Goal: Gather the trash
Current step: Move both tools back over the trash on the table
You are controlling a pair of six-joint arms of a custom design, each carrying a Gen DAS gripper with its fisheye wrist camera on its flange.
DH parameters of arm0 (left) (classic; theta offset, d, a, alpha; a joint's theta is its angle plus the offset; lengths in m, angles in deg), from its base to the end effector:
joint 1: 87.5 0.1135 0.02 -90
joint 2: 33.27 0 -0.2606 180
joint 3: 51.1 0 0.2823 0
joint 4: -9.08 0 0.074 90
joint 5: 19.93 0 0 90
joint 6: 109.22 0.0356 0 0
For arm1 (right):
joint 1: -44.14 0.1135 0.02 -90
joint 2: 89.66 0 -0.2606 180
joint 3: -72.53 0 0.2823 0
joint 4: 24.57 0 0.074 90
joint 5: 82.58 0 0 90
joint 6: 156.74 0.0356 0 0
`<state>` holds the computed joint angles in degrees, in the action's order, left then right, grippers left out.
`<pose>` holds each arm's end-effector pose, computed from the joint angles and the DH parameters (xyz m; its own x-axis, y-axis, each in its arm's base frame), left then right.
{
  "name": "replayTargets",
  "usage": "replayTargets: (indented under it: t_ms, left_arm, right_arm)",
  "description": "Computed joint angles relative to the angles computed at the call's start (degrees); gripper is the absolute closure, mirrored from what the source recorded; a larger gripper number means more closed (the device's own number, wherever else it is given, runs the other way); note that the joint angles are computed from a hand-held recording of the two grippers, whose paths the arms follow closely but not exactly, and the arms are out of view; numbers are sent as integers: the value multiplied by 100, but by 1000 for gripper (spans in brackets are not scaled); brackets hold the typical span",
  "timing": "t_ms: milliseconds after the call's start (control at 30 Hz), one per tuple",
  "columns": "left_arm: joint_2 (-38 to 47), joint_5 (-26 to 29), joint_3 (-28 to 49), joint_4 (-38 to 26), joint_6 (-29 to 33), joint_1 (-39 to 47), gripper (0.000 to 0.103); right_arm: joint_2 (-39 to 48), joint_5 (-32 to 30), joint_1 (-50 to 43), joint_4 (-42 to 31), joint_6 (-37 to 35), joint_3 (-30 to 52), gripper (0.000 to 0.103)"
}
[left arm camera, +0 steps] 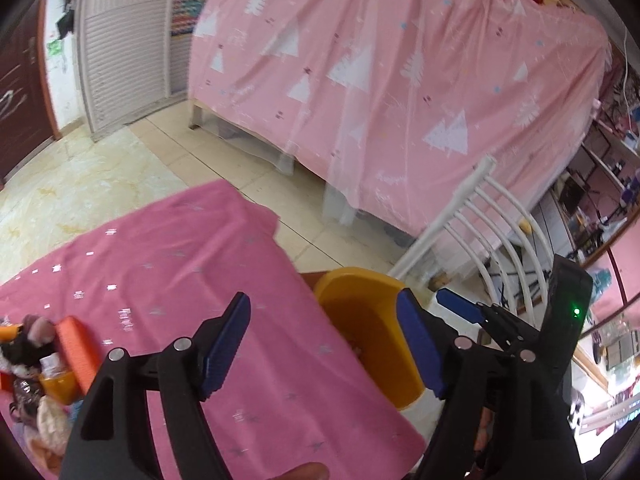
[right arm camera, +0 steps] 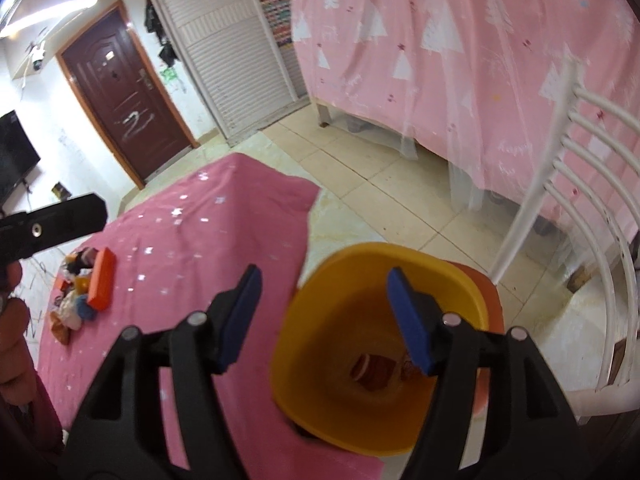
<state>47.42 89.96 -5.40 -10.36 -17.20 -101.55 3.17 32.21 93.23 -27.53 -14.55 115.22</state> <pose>0.2606 -0.0777 0.1214 -0.7738 0.2278 -0.5911 0.4478 0.8567 -0.2561 0.1931 0.2000 0.0721 -0.7328 0.2495 -0.6330 0.0942 0.9586 0.2688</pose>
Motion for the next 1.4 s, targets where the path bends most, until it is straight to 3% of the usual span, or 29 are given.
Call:
replayTargets:
  t_ms: [200,533,1067,1400]
  left_arm:
    - [-483,485,-87,-449,500,1096,33]
    - [-632,1044,36,-895,1535,2729,29]
    - [889,1273,1204,-1242,3200,5170,27]
    - [1734,971,1577,-1318,3847,5943,27]
  right_arm:
    - [372,158,385,-475,-188,897,34]
    - [1196,175,799,-1081,-402,2314,34]
    - [2825,-242,1195,-2000,-952,4834,34]
    - [3696,-561,1251,-2437,-1172,6024,34]
